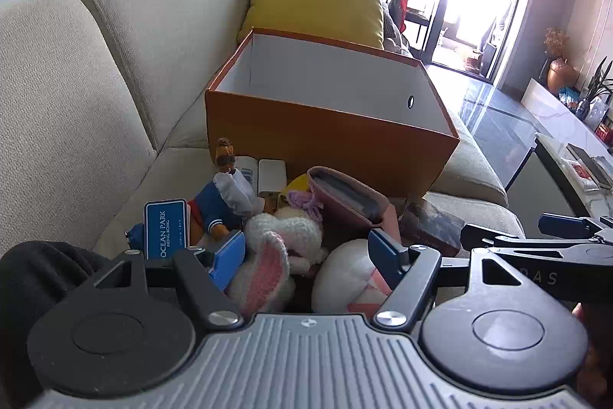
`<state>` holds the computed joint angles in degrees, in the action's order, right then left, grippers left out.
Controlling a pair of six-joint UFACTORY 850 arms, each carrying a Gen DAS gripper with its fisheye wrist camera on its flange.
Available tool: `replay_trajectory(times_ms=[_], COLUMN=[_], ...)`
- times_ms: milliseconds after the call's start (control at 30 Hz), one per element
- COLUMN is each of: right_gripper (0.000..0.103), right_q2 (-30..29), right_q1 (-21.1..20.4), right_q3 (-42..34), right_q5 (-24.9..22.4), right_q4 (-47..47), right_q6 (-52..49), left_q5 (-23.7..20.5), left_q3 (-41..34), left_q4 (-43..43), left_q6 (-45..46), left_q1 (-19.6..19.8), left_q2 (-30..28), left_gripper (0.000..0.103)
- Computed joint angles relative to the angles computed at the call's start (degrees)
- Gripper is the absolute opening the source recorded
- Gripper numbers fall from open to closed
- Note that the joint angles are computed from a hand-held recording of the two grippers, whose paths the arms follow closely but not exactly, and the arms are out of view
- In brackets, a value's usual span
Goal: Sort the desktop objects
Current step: 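Move both grippers toward the plush pile beside the orange box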
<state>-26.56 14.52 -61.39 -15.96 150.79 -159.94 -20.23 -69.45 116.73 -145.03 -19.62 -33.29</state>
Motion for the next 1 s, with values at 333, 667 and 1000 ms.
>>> replay_trajectory(times_ms=[333,667,1000], right_gripper=[0.099,0.097,0.063], right_q2=[0.01,-0.19,-2.02], right_q1=[0.16,-0.35,-0.79], right_q3=[0.01,-0.28,-3.35], right_q5=[0.54,0.3,0.53], right_q4=[-0.87,-11.07,-38.85], right_q6=[0.84,10.6,35.97], left_q5=[-0.19,1.1,3.79], left_q3=[0.15,0.4,0.29], left_q4=[0.11,-0.16,-2.57], left_q6=[-0.15,0.06,1.76], left_q1=[-0.13,0.24,1.48], left_q2=[0.05,0.27,0.22], left_gripper=[0.084,0.083,0.067])
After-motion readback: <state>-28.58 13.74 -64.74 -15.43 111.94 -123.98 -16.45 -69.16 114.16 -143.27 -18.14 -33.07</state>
